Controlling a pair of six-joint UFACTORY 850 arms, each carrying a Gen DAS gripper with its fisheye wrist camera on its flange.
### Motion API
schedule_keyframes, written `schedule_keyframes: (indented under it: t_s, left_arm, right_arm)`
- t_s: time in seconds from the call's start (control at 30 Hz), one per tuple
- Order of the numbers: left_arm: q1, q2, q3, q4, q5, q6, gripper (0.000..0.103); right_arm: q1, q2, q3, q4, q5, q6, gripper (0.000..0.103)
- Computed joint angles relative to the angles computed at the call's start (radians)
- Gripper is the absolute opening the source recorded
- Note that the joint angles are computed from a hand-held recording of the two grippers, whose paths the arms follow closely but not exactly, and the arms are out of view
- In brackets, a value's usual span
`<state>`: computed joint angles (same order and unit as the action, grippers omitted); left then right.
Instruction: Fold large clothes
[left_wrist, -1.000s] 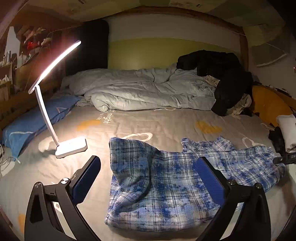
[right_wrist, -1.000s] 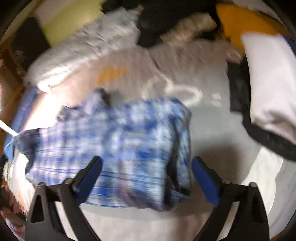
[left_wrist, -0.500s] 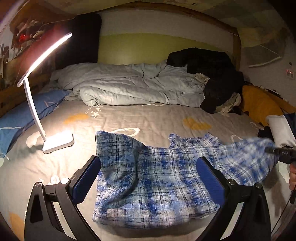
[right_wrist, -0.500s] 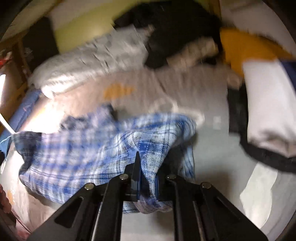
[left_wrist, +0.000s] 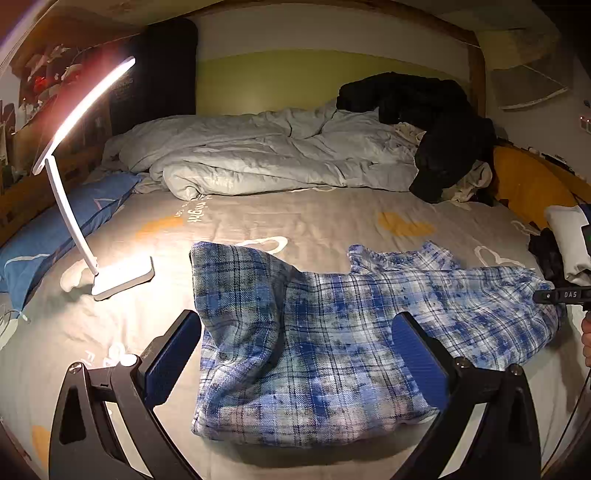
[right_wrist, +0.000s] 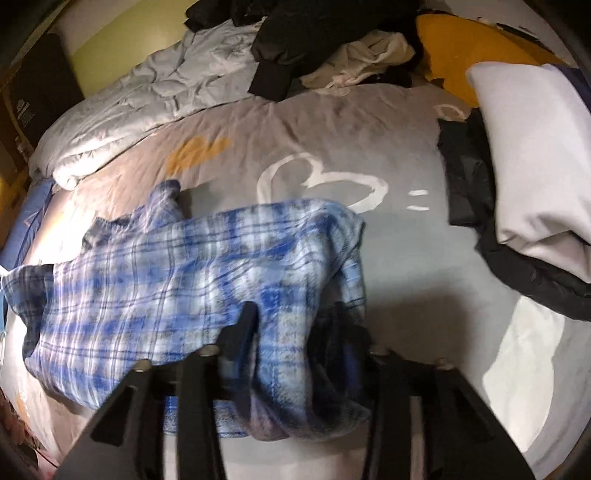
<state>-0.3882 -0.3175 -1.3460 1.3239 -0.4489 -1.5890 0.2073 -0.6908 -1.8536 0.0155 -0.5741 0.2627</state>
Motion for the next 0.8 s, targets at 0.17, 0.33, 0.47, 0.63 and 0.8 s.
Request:
schedule_keyframes:
  t_s: [0.17,0.33,0.47,0.63,0.8]
  left_arm:
    - [0.002,-0.007,-0.008,-0.039,0.002,0.034,0.103]
    - [-0.002,-0.011,-0.011,-0.046,-0.008,0.049,0.103]
    - [-0.004,-0.018,-0.020,-0.060,-0.017,0.069,0.103]
    - [-0.006,-0.019,-0.022,-0.069,-0.015,0.083,0.103]
    - [-0.003,-0.015,-0.021,-0.080,-0.004,0.089,0.103]
  right_arm:
    - [-0.002,-0.042,-0.063,-0.024,-0.108,0.044,0.082]
    - [-0.046,-0.080,-0.099,0.180,-0.194,-0.054,0.084]
    - [-0.049,-0.082,-0.102,0.216,-0.205,-0.102,0.076]
    - [-0.014,0.001,-0.003,0.182,-0.060,-0.151,0.019]
    - [0.052,0.125,0.143,0.081,0.178,-0.180,0.018]
